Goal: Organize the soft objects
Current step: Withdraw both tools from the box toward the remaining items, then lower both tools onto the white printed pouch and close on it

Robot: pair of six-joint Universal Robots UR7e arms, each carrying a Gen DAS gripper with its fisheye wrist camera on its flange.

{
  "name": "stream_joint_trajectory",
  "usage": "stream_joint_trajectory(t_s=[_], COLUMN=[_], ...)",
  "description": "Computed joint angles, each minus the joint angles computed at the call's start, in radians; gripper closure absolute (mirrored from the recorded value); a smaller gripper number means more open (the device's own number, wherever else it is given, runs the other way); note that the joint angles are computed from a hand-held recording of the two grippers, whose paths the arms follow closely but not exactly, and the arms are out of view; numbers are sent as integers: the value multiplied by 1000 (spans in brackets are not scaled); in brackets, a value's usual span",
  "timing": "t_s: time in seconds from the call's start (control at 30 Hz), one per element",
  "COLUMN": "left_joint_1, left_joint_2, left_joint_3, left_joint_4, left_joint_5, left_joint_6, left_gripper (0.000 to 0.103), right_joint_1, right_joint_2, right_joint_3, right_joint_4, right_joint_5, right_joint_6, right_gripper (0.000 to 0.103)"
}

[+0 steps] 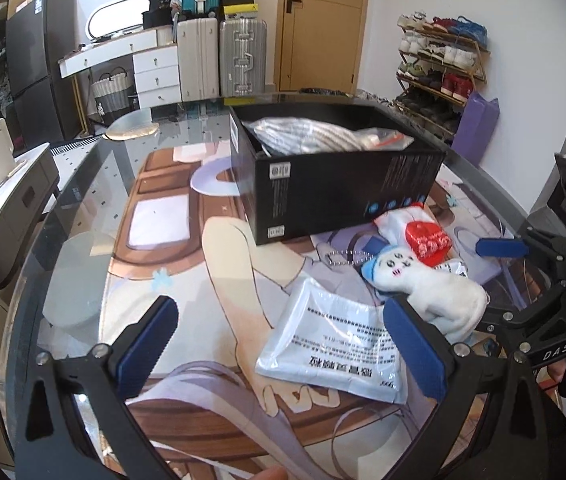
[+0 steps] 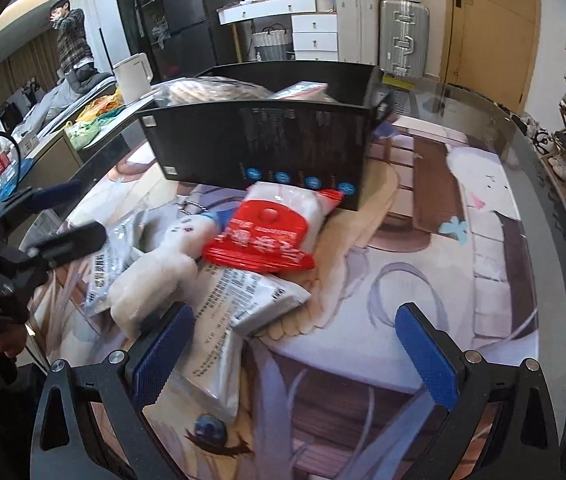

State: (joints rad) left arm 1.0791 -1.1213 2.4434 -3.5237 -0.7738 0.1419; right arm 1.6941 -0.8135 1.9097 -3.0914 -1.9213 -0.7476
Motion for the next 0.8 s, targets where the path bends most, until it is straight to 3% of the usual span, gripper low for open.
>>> stream_joint_trajectory(t_s=[0.43, 0.67, 0.8], left_joint_1=[9, 13, 12], left_joint_2=[-16, -17, -15], left_joint_3=[4, -3, -2], left_joint_4=[51, 82, 81], left_joint_5=[-19, -21, -22], left_joint_6=[-9, -14, -14], left_gripper=[0, 0, 0], right_joint_1=[33, 5, -12], right_joint_2=[48, 16, -5], right_joint_3=[-8, -14, -24], right_joint_4=[-37, -8, -5], right_joint_5=[-45, -54, -68], right_joint_6=[-50, -62, -23], right_gripper=[0, 0, 0])
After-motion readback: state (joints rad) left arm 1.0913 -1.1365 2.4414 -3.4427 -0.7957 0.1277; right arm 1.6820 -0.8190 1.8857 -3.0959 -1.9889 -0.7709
